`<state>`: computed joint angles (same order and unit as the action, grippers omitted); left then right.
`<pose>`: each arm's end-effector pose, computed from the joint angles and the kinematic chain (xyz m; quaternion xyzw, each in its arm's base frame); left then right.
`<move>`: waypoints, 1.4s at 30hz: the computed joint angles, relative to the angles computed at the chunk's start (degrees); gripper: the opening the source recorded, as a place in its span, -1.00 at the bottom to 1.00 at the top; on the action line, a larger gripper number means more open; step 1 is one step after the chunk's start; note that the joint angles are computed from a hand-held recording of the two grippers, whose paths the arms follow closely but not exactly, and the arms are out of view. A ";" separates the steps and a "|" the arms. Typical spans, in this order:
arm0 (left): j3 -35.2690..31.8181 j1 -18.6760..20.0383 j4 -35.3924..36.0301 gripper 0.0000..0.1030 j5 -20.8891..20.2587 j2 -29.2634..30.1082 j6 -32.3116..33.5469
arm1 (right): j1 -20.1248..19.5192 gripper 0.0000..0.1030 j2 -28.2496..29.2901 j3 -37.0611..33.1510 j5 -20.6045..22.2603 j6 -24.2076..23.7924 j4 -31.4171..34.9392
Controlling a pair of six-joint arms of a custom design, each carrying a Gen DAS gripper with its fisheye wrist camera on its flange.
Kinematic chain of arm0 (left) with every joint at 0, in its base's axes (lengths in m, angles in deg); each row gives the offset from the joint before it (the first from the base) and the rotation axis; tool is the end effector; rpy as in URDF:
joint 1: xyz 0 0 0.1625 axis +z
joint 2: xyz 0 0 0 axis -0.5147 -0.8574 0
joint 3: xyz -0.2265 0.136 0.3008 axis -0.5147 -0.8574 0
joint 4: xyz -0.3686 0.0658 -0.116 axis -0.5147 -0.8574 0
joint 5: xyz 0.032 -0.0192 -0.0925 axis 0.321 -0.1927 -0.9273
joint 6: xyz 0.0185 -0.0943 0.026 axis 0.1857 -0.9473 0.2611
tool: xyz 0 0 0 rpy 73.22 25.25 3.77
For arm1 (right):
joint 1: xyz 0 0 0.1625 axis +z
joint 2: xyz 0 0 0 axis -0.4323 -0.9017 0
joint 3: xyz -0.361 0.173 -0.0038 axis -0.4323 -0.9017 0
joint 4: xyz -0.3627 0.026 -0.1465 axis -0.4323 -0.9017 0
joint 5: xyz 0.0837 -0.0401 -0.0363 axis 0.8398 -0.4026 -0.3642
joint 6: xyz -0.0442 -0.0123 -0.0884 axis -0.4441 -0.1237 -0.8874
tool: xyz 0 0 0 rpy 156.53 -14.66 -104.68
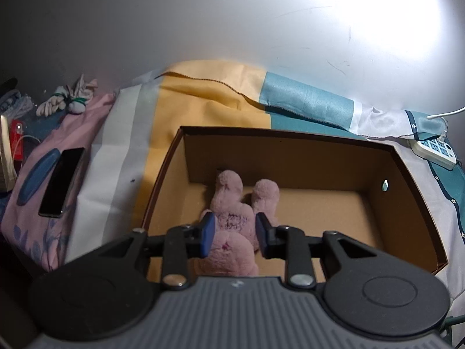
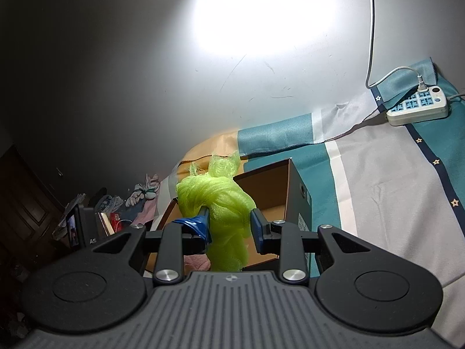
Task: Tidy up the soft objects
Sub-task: 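Open left gripper to drop the bunny in the box while right gripper drops the lime plush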
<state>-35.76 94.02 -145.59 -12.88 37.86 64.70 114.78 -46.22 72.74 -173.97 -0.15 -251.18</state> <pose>-0.2262 -0.8580 0.0900 0.3151 0.8710 -0.2711 0.2618 0.1039 -0.6482 0.2182 -0.0273 -0.8356 0.5373 0.1109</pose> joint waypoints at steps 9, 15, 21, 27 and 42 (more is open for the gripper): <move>10.50 -2.01 -5.68 0.32 7.52 -4.94 -1.68 | 1.69 -0.76 8.87 -17.02 -9.53 -6.78 11.23; 13.13 -2.89 -9.02 0.41 11.51 -5.64 -0.55 | 1.75 -0.73 17.19 -29.34 -15.72 -12.54 16.60; 13.75 -3.19 -9.73 0.42 14.29 -5.76 -1.05 | 1.05 -0.63 22.78 -37.95 -20.14 -13.25 20.94; 13.18 -3.24 -10.26 0.46 15.89 -5.46 -1.24 | 0.93 -0.58 23.82 -40.25 -21.31 -11.02 23.52; 17.12 -3.05 -9.38 0.47 14.74 -8.63 -5.37 | 1.73 -0.44 17.86 -29.99 -15.75 -4.56 15.98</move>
